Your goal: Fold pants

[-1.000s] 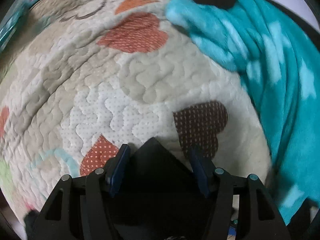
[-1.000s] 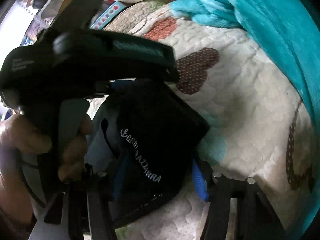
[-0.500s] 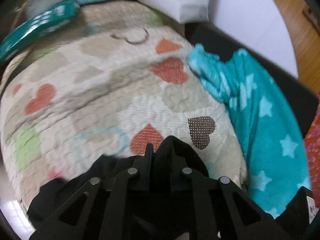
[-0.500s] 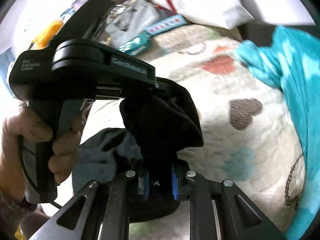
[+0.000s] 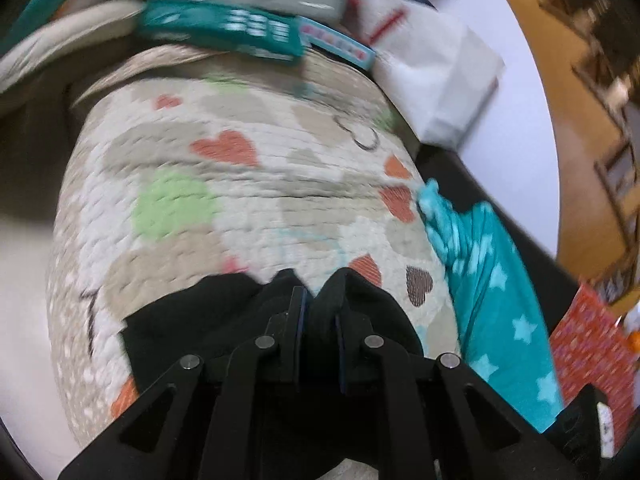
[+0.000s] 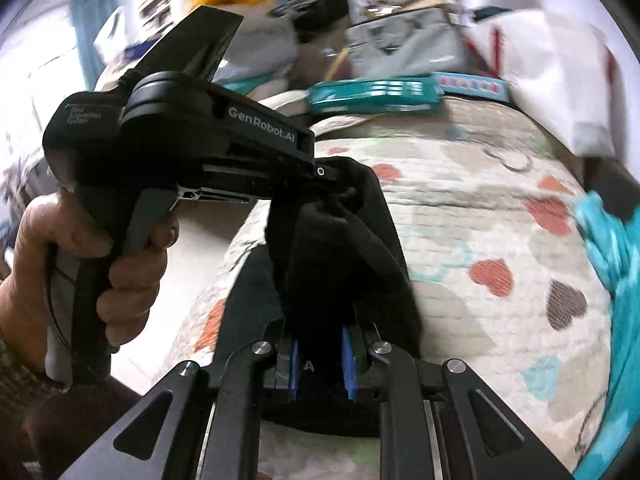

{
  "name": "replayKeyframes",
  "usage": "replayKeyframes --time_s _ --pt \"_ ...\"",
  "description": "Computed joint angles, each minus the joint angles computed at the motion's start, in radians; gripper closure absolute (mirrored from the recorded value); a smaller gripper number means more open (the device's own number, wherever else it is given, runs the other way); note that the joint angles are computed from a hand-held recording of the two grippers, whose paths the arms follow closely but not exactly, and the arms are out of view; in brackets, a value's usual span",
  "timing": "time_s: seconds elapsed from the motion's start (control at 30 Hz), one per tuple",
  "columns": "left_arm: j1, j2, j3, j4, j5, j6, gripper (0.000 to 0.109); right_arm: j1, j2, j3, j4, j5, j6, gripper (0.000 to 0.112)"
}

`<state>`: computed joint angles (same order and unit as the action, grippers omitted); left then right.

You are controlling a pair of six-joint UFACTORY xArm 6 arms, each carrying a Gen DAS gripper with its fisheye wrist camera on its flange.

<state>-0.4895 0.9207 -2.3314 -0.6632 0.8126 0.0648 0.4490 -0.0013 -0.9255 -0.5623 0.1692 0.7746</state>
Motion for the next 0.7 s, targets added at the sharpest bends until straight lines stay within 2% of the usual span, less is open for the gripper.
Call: replayKeyframes --time_s 0.07,0.13,0.3,0.37,0.43,0.47,0.5,0.57,0.6,0.63,0.67,0.7 --pt "0.028 -0.078 0.168 -0.125 -0.063 0.074 0.097 0.036 0.048 -0.056 -0.044 0.046 -0.013 0.094" --pt "0.049 -0.104 0.246 -0.195 -0.091 0.109 0.097 0.065 0.097 -0.110 -0.082 0.091 -0.027 0.094" --pt "0.082 -0.100 0.311 -0.271 -0.121 0.128 0.097 0.134 0.201 -0.216 -0.201 0.190 -0.037 0.094" --pt "0.092 -0.084 0.305 -0.260 -0.123 0.103 0.095 0.161 0.242 -0.257 -0.275 0.227 -0.024 0.093" --pt "0.097 -0.072 0.301 -0.174 -0.133 0.021 0.091 0.178 0.273 -0.284 -0.320 0.243 -0.020 0.089" --pt "0.098 -0.071 0.306 -0.132 -0.139 -0.028 0.086 0.187 0.279 -0.288 -0.332 0.248 -0.016 0.087" --pt "0.104 -0.068 0.311 -0.102 -0.133 -0.083 0.077 0.194 0.290 -0.294 -0.338 0.246 -0.015 0.085" --pt "0.115 -0.076 0.337 -0.096 -0.126 -0.148 0.062 0.201 0.300 -0.297 -0.348 0.236 -0.003 0.073" --pt "0.123 -0.077 0.346 -0.102 -0.117 -0.170 0.059 0.202 0.304 -0.293 -0.339 0.226 -0.008 0.071" --pt "0.133 -0.083 0.362 -0.130 -0.109 -0.181 0.059 0.204 0.308 -0.286 -0.302 0.209 -0.038 0.063" --pt "0.143 -0.089 0.380 -0.174 -0.101 -0.175 0.059 0.203 0.309 -0.272 -0.230 0.176 -0.098 0.049" --pt "0.155 -0.096 0.401 -0.247 -0.088 -0.159 0.058 0.203 0.309 -0.265 -0.193 0.158 -0.130 0.043"
